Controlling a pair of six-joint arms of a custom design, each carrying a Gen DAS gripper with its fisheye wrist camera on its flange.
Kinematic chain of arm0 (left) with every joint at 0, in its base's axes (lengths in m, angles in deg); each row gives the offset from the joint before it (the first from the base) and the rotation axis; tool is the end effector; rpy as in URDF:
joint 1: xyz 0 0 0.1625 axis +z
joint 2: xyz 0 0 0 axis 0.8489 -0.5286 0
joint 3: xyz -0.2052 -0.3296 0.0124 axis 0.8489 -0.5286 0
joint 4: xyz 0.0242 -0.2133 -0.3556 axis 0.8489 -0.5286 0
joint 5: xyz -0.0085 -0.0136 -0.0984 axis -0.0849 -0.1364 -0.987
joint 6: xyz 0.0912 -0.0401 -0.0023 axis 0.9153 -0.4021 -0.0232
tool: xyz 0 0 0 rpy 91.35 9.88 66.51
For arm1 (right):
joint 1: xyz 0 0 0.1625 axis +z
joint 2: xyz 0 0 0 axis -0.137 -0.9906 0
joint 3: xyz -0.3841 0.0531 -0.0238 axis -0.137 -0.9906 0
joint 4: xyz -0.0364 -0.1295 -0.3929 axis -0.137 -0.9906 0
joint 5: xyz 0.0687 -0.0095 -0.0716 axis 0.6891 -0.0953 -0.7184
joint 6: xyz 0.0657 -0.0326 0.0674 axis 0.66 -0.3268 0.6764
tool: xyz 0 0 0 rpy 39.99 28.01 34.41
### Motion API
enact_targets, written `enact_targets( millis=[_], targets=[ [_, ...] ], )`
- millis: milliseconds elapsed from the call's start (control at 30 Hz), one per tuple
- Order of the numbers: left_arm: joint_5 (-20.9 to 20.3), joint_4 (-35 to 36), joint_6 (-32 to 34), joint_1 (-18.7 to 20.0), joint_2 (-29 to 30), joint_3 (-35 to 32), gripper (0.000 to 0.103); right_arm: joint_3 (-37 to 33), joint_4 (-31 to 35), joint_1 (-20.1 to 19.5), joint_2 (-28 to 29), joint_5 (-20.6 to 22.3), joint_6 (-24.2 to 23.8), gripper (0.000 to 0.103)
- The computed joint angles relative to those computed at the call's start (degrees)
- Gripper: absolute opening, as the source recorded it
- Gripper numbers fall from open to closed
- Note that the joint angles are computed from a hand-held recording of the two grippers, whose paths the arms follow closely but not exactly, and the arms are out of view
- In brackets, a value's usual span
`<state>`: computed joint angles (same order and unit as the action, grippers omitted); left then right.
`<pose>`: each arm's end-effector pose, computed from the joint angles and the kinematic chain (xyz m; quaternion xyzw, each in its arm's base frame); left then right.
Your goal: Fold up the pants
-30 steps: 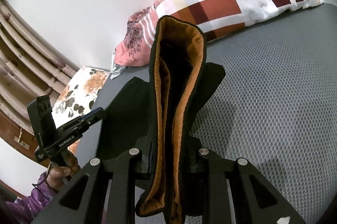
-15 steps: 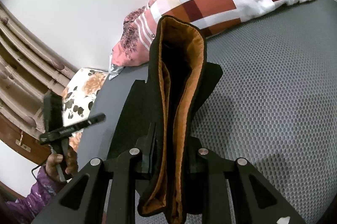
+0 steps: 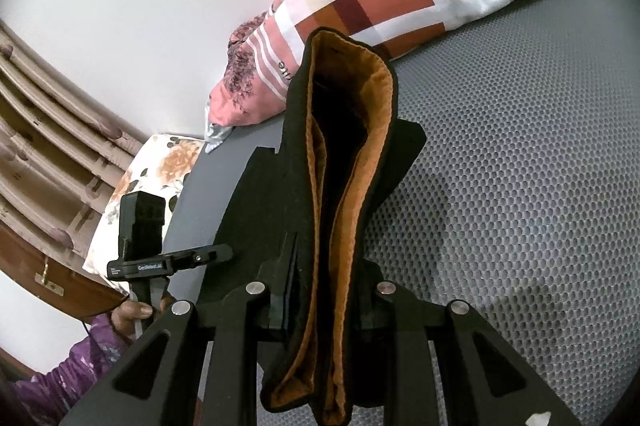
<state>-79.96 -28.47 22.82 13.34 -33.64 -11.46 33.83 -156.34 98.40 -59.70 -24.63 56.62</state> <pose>-0.1171 -0.7766 0.1448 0.3476 0.9354 0.0630 0.0133 0.1191 -0.5423 0.1487 -0.0692 -0.9070 0.4092 0.0715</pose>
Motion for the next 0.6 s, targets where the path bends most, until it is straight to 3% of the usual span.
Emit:
enact_targets(
  millis=[33, 133, 300, 600],
  targets=[
    [-0.36, -1.93, -0.32, 0.13, -0.33, 1.04, 0.023, 0.25, -0.18, -0.33, -0.14, 0.41, 0.19, 0.02],
    [-1.77, -3.29, -1.41, 0.48, -0.07, 1.04, 0.019, 0.96, -1.06, -1.45, -0.42, 2.24, 1.03, 0.02],
    [-0.15, -9.46, 0.48, -0.82, -3.95, 7.15, 0.014, 2.25, -3.33, -2.6, -1.0, 4.95, -0.03, 0.02],
    [2.33, -16.71, 4.83, -3.48, -5.79, 10.51, 0.013, -0.37, -3.2, -2.46, 0.04, 6.25, -0.34, 0.02]
  ],
)
